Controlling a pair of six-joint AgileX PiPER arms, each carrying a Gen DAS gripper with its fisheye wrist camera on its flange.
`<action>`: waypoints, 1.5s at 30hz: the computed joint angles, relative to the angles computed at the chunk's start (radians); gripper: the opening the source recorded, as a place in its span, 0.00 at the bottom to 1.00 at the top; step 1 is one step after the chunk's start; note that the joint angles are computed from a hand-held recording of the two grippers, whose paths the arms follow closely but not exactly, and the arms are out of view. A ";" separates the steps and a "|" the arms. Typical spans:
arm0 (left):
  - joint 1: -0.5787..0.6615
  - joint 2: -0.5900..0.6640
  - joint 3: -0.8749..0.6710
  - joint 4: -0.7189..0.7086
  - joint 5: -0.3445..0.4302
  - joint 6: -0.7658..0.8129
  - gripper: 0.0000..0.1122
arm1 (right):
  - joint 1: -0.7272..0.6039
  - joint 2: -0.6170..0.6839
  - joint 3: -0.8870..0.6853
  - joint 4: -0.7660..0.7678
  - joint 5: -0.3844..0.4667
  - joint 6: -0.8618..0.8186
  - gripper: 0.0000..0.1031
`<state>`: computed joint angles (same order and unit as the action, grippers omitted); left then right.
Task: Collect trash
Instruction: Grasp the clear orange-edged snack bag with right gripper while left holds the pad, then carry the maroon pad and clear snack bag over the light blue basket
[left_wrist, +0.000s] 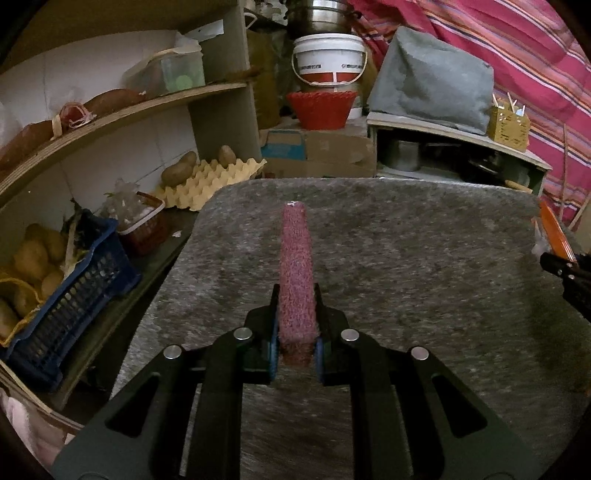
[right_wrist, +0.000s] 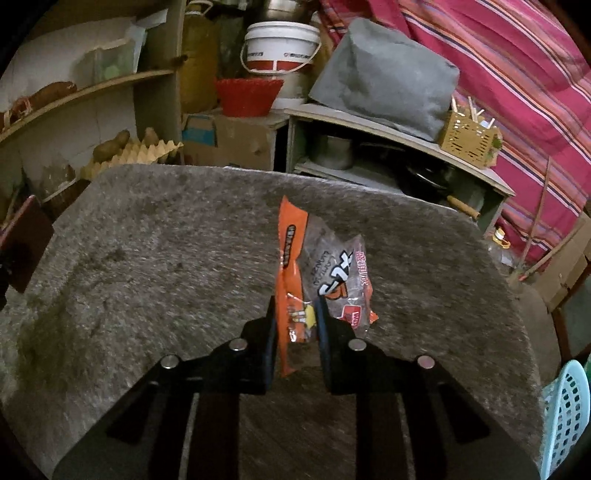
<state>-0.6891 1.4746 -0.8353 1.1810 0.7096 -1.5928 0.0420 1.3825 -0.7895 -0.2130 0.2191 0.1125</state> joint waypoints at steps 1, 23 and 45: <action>-0.009 0.002 -0.004 0.000 0.003 -0.002 0.12 | -0.020 -0.018 0.013 0.055 -0.001 -0.063 0.19; -0.302 0.292 -0.366 -0.055 0.087 0.027 0.12 | -0.844 -0.134 0.062 1.165 0.314 -1.494 0.19; -0.548 0.669 -1.045 -0.224 0.214 0.316 0.12 | -1.421 0.209 -0.288 1.244 0.702 -1.751 0.19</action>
